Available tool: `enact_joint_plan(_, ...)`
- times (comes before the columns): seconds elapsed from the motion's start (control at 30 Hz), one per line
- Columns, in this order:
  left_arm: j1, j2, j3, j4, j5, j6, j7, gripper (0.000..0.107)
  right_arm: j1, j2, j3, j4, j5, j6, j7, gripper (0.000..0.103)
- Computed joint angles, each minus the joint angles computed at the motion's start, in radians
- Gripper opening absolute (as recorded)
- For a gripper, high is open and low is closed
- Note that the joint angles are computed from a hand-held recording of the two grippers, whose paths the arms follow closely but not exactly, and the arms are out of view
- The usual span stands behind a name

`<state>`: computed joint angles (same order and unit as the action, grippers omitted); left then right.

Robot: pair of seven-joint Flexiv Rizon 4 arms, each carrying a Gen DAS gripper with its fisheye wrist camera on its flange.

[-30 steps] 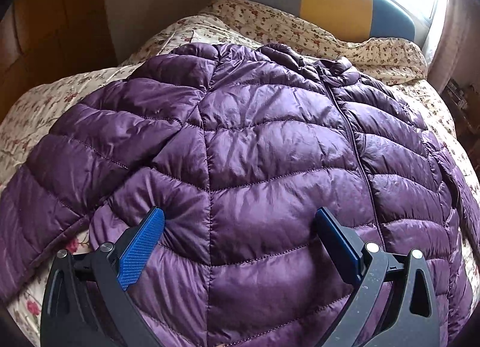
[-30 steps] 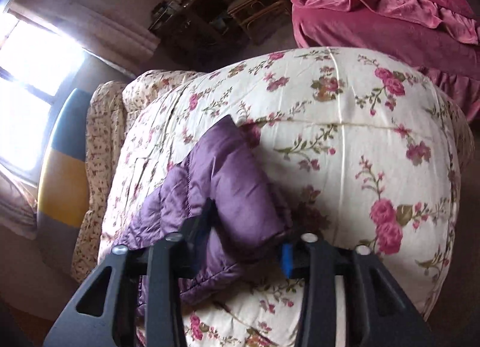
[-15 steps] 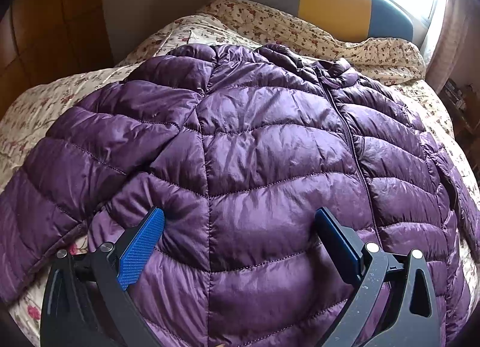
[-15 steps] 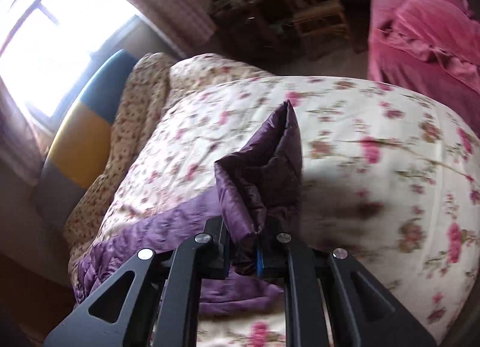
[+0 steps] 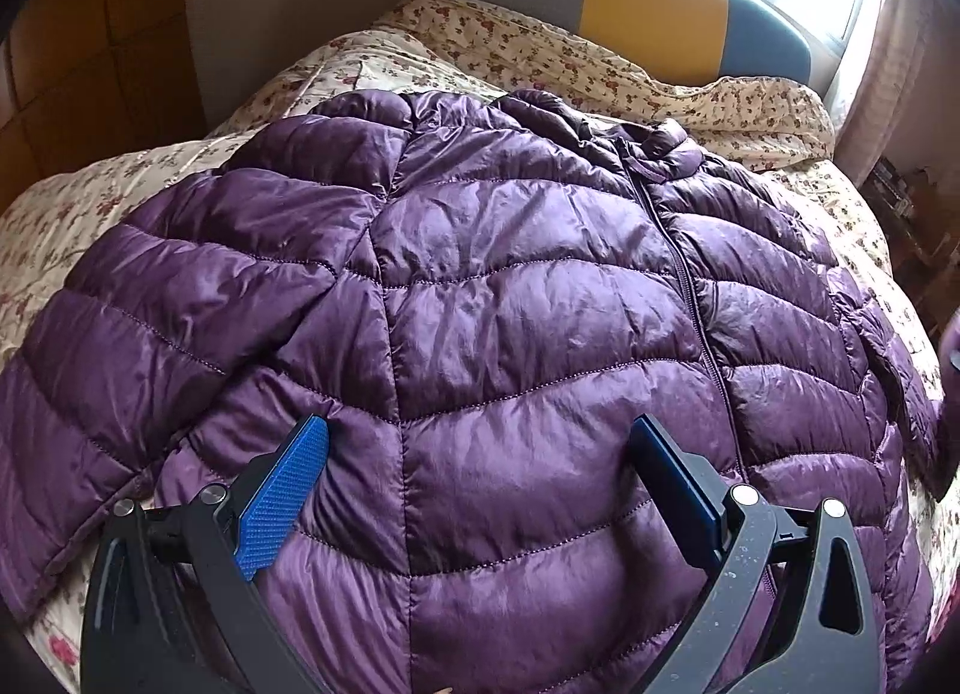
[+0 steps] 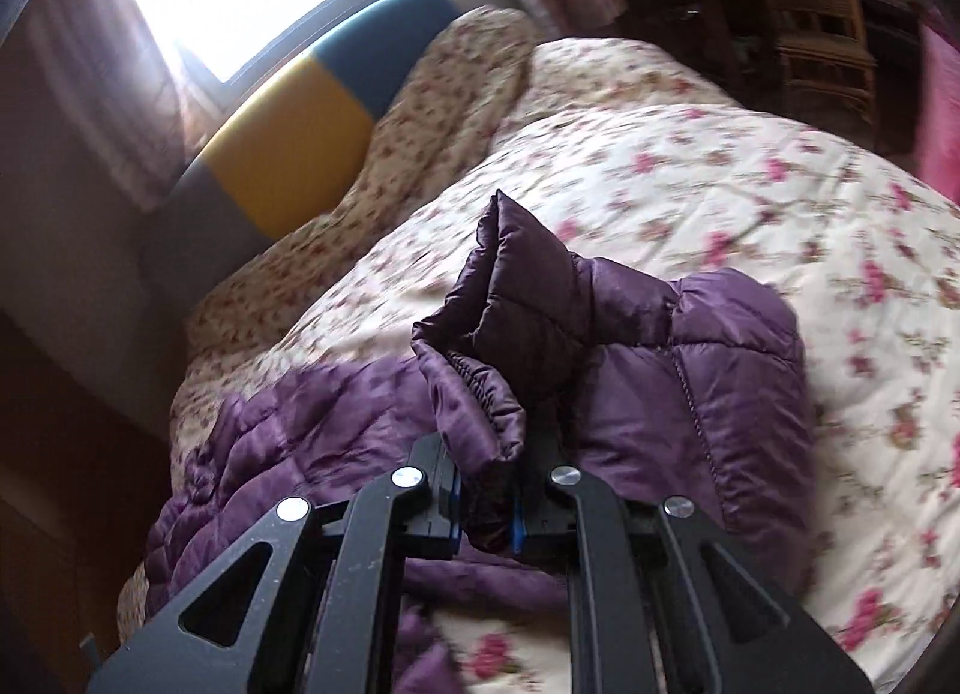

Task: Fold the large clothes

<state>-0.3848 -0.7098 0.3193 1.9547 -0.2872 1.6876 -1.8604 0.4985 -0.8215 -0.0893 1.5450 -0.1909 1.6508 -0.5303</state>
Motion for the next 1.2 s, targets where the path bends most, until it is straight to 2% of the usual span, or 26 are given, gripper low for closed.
enact_joint_plan(0.33,0.13,0.029,-0.142,0.053,-0.001,0.077,0.025,0.1,-0.04,-0.175,0.26,-0.322,-0.085,-0.188,-0.185,0.01)
enact_joint_plan(0.4,0.161,0.035,-0.176,0.069,-0.001,0.105,0.032,0.1,-0.031,-0.201,0.297,-0.375,-0.08,-0.22,-0.238,0.01)
enact_joint_plan(0.57,0.17,0.048,-0.192,0.099,-0.022,0.146,0.049,0.097,-0.022,-0.265,0.394,-0.494,-0.049,-0.3,-0.38,0.01)
enact_joint_plan(0.67,0.205,0.058,-0.229,0.122,-0.02,0.172,0.059,0.096,-0.027,-0.304,0.481,-0.558,-0.022,-0.351,-0.493,0.01)
enact_joint_plan(0.8,0.239,0.069,-0.267,0.145,-0.014,0.192,0.069,0.09,-0.022,-0.336,0.561,-0.613,0.024,-0.41,-0.613,0.01)
enact_joint_plan(0.83,0.253,0.072,-0.281,0.151,-0.008,0.197,0.071,0.089,-0.02,-0.347,0.581,-0.632,0.034,-0.43,-0.645,0.012)
enact_joint_plan(0.9,0.287,0.082,-0.317,0.164,0.01,0.203,0.072,0.078,-0.014,-0.355,0.597,-0.65,0.058,-0.455,-0.687,0.016)
enact_joint_plan(0.97,0.339,0.089,-0.369,0.176,0.04,0.216,0.067,0.077,-0.007,-0.345,0.598,-0.637,0.084,-0.453,-0.716,0.022)
enact_joint_plan(1.0,0.37,0.092,-0.4,0.183,0.058,0.225,0.059,0.077,-0.012,-0.348,0.619,-0.641,0.1,-0.464,-0.75,0.028)
enact_joint_plan(1.03,0.412,0.094,-0.442,0.189,0.084,0.234,0.048,0.077,-0.012,-0.345,0.624,-0.64,0.114,-0.468,-0.767,0.043)
enact_joint_plan(1.07,0.449,0.093,-0.478,0.193,0.109,0.242,0.036,0.077,-0.013,-0.339,0.624,-0.632,0.128,-0.465,-0.784,0.049)
enact_joint_plan(1.1,0.489,0.092,-0.518,0.195,0.138,0.251,0.023,0.077,-0.008,-0.327,0.608,-0.615,0.137,-0.453,-0.791,0.049)
enact_joint_plan(1.2,0.521,0.094,-0.556,0.182,0.183,0.243,0.009,0.077,-0.001,-0.289,0.572,-0.565,0.175,-0.421,-0.807,0.049)
